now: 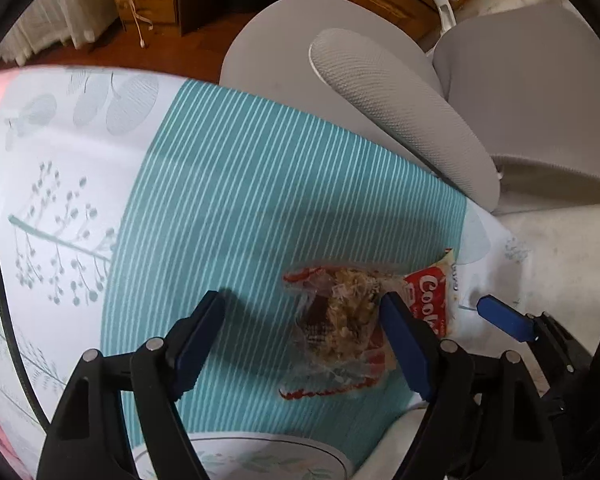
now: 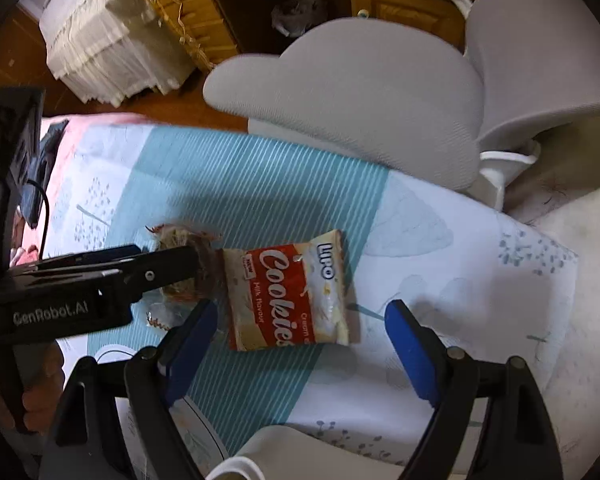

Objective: Organize snacks
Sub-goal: 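Grasp the red Lipo Cookies bag with the right tool while the left tool grasps the nut packet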

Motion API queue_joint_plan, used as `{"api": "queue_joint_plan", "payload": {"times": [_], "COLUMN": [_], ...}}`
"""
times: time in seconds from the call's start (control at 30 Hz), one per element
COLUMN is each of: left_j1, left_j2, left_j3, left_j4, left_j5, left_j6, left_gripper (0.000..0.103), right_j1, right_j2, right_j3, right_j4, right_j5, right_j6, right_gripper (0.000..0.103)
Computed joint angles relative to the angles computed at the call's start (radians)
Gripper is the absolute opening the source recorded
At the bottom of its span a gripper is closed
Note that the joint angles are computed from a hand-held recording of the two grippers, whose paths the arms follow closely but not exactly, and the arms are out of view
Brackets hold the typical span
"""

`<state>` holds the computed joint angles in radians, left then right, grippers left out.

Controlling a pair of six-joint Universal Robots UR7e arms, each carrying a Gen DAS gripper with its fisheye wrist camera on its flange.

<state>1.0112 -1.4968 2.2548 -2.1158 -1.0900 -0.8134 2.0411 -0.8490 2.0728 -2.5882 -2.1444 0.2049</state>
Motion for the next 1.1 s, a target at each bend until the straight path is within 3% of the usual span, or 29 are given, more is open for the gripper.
{"api": "queue_joint_plan", "payload": {"times": [0.17,0.3,0.37,0.43,0.63,0.8,1.1], "left_j1": [-0.017,-0.036,-0.044,-0.037,0.004,0.013,0.010], "left_j2": [0.036,0.058,0.061,0.047,-0.009,-0.051,-0.145], "left_j3": [0.000,-0.007,-0.001,0.011,0.024,0.025,0.018], "left_j4": [-0.029,-0.019,-0.023,-0.055,-0.067,-0.003,0.120], "left_j5": [0.022,0.043,0.055,0.034,-0.028,-0.013,-0.003], "left_j6": [0.021,0.010,0.005,0.016,0.005,-0.042,-0.101], "left_gripper": [0.075,0.055,0.051,0.039,0.037,0.037,0.037], "right_j1": [-0.003,0.001,0.004,0.009,0.010,0.008,0.024], "right_j2": [0.032,0.053,0.061,0.066,0.079,0.090,0.109], "right_j3": [-0.031,-0.057,-0.068,-0.079,-0.105,-0.134,-0.177], "right_j4": [0.049,0.110,0.138,0.168,0.238,0.285,0.331], "right_j5": [0.001,-0.015,-0.030,-0.044,-0.072,-0.070,-0.090], "right_j6": [0.011,0.038,0.050,0.068,0.117,0.144,0.154], "right_gripper": [0.086,0.087,0.087,0.086,0.085,0.079,0.053]}}
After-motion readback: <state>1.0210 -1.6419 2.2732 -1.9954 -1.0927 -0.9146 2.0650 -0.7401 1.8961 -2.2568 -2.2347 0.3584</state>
